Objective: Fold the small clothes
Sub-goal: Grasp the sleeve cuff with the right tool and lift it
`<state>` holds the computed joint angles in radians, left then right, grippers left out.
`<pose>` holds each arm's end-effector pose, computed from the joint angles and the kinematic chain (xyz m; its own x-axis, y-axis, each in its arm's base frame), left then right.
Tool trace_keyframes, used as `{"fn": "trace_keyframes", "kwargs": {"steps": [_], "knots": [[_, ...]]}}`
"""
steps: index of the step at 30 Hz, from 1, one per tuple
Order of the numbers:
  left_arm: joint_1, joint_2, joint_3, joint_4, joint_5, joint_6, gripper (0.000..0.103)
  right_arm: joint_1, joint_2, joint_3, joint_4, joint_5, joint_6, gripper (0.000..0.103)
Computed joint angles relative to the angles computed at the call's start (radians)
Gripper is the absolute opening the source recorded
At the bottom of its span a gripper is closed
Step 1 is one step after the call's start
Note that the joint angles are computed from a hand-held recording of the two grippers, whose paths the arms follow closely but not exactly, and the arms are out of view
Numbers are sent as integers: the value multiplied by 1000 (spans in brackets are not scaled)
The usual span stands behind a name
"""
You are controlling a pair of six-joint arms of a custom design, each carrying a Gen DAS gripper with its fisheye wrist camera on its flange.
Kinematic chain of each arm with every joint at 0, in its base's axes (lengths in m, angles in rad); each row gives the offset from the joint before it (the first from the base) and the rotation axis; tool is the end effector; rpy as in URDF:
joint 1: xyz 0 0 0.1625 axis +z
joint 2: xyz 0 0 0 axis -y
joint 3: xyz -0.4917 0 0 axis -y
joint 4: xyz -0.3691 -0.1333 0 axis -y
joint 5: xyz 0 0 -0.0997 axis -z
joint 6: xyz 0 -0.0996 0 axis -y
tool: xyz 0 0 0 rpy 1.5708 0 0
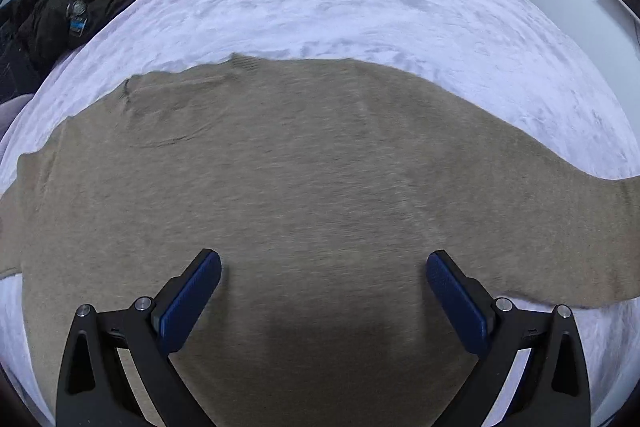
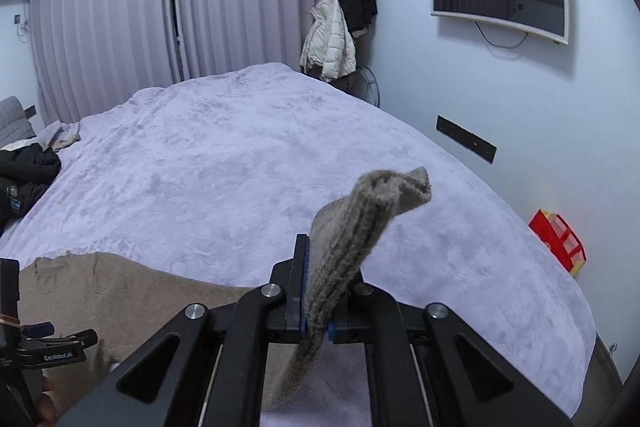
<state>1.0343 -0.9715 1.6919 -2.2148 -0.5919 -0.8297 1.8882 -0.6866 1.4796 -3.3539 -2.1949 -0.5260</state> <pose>-0.1466 -0.6690 0.2620 -0.6779 -0.4030 -0.6149 0.0142 0.8291 -0.5589 0.3090 -0.7001 0.2502 -0.7126 -0.0793 0.6970 -0.6117 0.5566 -0.5621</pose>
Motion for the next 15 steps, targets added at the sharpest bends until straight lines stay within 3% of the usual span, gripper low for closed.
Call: {"fn": "trace_keyframes", "kwargs": {"steps": [3,8,15], "knots": [[24,-57,41,54,-5,-56,103,48,24,-22,-1,12,-31,7],[51,-171,130,-5,-22,-65,103,132,92,-77,57,47,-22,7],[71,-328,199,12,30,-53,103,239,230,-172,154,91,10,7]]}}
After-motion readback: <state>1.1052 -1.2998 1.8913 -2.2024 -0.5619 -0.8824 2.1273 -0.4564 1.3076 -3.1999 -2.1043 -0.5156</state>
